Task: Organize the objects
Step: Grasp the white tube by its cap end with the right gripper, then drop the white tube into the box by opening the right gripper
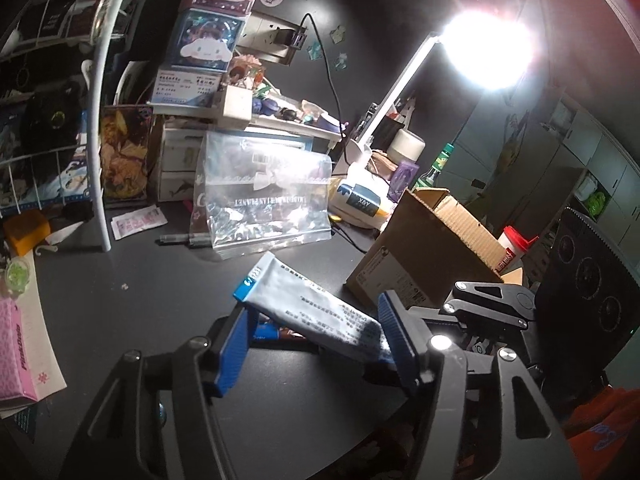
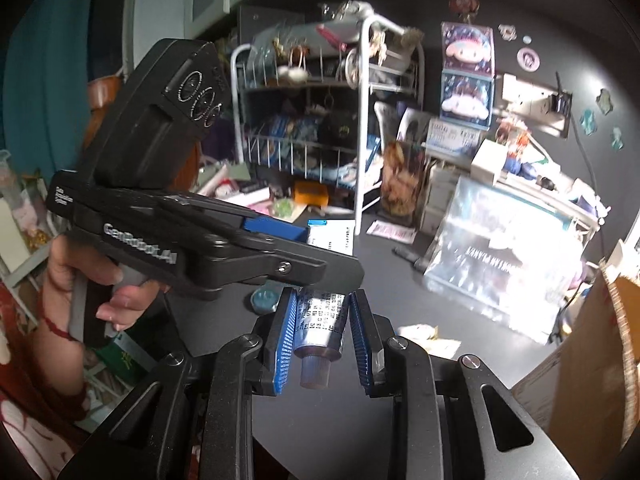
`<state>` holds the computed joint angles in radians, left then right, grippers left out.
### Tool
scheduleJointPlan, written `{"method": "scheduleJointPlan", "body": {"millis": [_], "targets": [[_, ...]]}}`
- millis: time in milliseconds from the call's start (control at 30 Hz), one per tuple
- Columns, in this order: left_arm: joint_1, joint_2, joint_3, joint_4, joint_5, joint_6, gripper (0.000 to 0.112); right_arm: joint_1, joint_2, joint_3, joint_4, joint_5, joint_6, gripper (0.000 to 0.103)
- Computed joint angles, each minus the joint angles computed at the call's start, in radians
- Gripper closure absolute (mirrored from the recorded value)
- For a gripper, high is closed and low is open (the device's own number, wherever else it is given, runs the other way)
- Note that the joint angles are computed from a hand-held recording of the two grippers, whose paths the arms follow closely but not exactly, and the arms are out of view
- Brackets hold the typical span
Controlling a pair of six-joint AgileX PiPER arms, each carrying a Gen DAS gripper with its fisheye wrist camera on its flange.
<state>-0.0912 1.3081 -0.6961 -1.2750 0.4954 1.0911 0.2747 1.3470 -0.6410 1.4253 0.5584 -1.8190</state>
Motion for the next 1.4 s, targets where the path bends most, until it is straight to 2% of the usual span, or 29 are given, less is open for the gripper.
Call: {"method": "scheduleJointPlan", "body": {"millis": [67, 267, 400, 600, 867, 1133, 1300, 1333, 1400], "targets": [[-0.039, 0.011, -0.049, 0.069, -0.018, -0.078, 0.062, -0.039, -0.022, -0.015, -0.041, 0.026, 0.037, 0.081], [-0.185, 0.072, -0.225, 0.323, -0.060, -0.340, 0.067, -0.191, -0.065, -0.071, -0.147, 0.121, 0.130, 0.081], [-0.260, 0.162, -0.381, 0.444, -0.029, -0.471, 0.072, -0.321, -0.076, -0.112, -0.196, 0.208, 0.169, 0.081], [-0.376, 0.325, -0.628, 0.645, 0.014, -0.675, 0.073, -0.506, -0.055, -0.189, -0.257, 0.309, 0.224, 0.081], [-0.470, 0.547, -0.949, 0.835, 0.149, -0.864, 0.073, -0.677, 0.032, -0.279, -0.318, 0.395, 0.264, 0.081], [-0.511, 0.734, -1.223, 0.963, 0.327, -1.008, 0.073, -0.709, 0.142, -0.386, -0.453, 0.414, 0.381, 0.081], [-0.535, 0.792, -1.315, 1.018, 0.391, -1.056, 0.073, -0.708, 0.171, -0.428, -0.543, 0.419, 0.451, 0.081], [-0.539, 0.798, -1.326, 1.023, 0.400, -1.060, 0.071, -0.705, 0.170, -0.428, -0.557, 0.413, 0.461, 0.081], [-0.545, 0.801, -1.331, 1.027, 0.406, -1.062, 0.058, -0.696, 0.164, -0.424, -0.587, 0.388, 0.478, 0.080]]}}
